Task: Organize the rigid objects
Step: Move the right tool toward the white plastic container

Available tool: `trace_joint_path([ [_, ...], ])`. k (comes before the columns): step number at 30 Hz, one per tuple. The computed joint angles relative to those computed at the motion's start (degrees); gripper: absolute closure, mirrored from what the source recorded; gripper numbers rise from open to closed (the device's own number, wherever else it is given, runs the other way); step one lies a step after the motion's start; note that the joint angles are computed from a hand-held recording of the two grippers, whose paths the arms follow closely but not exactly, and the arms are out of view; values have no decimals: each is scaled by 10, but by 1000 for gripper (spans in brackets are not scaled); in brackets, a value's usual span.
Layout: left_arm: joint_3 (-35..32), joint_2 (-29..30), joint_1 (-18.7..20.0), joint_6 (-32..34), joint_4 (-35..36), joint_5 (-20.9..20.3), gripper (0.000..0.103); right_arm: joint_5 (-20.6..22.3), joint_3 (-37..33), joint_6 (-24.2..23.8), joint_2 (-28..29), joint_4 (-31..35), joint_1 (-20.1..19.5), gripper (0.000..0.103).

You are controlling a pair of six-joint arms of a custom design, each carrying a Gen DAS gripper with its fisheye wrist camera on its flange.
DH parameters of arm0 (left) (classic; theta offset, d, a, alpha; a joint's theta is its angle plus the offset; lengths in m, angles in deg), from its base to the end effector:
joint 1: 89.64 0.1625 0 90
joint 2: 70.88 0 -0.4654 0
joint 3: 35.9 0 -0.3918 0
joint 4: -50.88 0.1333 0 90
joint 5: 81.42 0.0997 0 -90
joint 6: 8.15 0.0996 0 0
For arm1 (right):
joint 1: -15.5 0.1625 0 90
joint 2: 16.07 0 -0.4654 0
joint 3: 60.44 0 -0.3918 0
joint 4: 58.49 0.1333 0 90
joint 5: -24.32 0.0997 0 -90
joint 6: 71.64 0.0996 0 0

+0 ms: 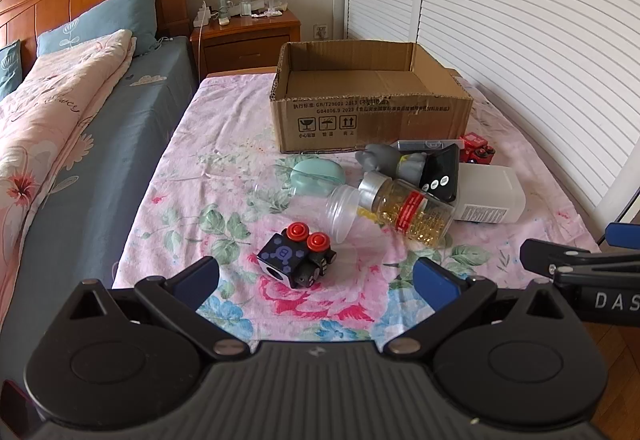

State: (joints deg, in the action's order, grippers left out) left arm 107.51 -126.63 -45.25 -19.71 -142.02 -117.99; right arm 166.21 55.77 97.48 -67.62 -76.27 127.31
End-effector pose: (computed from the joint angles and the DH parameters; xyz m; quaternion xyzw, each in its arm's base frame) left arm -0.1293 -0.4250 0.1247 0.2022 0.8640 -0.3172 0.3346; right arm 0.2094 -0.3754 0.0599 0.0811 -0.8477 0.3677 0.3736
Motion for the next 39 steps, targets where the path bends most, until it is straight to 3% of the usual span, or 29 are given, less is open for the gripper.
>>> trace_joint_path([
  [16, -2, 3, 3, 15, -13, -2, 1, 4, -4, -4, 2, -5, 2, 0],
  [23, -7, 13, 11, 55, -47, -14, 1, -2, -1, -11, 0, -14, -1, 0],
  [29, -13, 15, 26, 101, -68, -41, 1, -5, 3, -44, -4, -39, -3, 0],
  [33, -14, 22, 42, 154, -111, -75, 1, -45, 27, -69, -24, -86, -18, 0],
  [39, -19, 29, 75, 245, -161, -134, 1, -164, 114, -162, -76, -246, -66, 0],
])
